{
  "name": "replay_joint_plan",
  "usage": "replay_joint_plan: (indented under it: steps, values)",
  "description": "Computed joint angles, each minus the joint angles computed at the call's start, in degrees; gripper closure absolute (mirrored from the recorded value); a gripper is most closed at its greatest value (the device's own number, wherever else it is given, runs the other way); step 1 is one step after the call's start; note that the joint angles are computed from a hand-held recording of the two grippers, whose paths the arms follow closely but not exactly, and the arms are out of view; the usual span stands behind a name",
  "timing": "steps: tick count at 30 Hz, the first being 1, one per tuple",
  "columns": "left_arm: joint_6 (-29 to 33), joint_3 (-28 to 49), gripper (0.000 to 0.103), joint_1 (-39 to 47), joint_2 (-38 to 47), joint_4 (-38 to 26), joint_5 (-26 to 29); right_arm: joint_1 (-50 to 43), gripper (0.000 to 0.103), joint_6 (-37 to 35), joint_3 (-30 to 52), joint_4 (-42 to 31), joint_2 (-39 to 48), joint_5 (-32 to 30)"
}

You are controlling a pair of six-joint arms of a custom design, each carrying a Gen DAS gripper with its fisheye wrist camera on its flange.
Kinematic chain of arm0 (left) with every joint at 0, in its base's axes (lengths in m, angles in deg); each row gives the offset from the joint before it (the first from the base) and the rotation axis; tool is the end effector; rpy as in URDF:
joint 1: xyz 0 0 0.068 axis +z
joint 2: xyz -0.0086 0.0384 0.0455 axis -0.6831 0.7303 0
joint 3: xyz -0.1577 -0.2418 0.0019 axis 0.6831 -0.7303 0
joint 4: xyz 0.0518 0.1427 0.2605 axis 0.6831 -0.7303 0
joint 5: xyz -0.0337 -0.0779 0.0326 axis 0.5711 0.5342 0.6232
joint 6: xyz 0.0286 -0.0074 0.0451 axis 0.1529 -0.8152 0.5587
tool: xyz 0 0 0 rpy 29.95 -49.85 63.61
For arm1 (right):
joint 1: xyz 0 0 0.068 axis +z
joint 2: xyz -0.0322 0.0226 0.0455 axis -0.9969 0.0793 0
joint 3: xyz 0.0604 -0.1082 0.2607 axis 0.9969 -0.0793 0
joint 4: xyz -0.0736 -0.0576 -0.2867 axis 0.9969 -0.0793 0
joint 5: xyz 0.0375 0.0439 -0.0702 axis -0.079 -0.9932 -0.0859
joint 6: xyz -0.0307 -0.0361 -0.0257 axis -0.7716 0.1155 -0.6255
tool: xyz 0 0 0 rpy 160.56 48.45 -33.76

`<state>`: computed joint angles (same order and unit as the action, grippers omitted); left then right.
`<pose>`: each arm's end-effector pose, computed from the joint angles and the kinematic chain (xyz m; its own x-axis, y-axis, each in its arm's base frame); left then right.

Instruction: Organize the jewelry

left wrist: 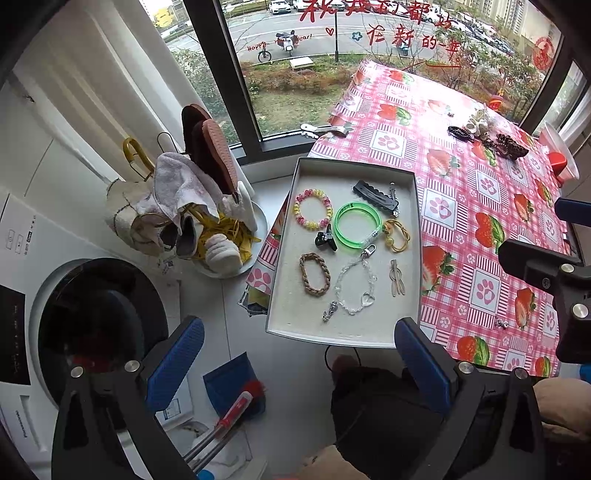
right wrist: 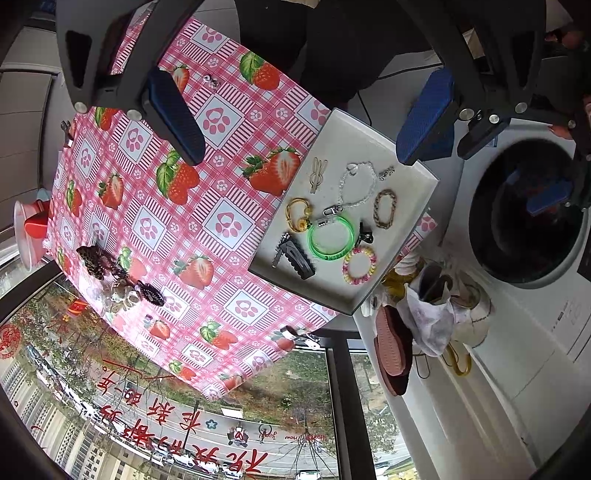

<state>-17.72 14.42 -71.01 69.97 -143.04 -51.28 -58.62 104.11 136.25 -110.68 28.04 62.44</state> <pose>0.2268 -0.1154 0.3106 -0.8250 0.4515 -0.3399 0.4393 0.8907 0.1168 0.3140 0.1511 0.3128 -0.9743 0.1664 -0.1521 0.1868 0.9736 -0.1313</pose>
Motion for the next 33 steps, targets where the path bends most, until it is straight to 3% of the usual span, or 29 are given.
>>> replay_joint_plan:
  steps: [33]
  values:
    - [-0.7,-0.3,0.000,-0.2,0.2,0.3,-0.6,0.0,0.000,0.2,0.3,-0.1,0.4,0.0]
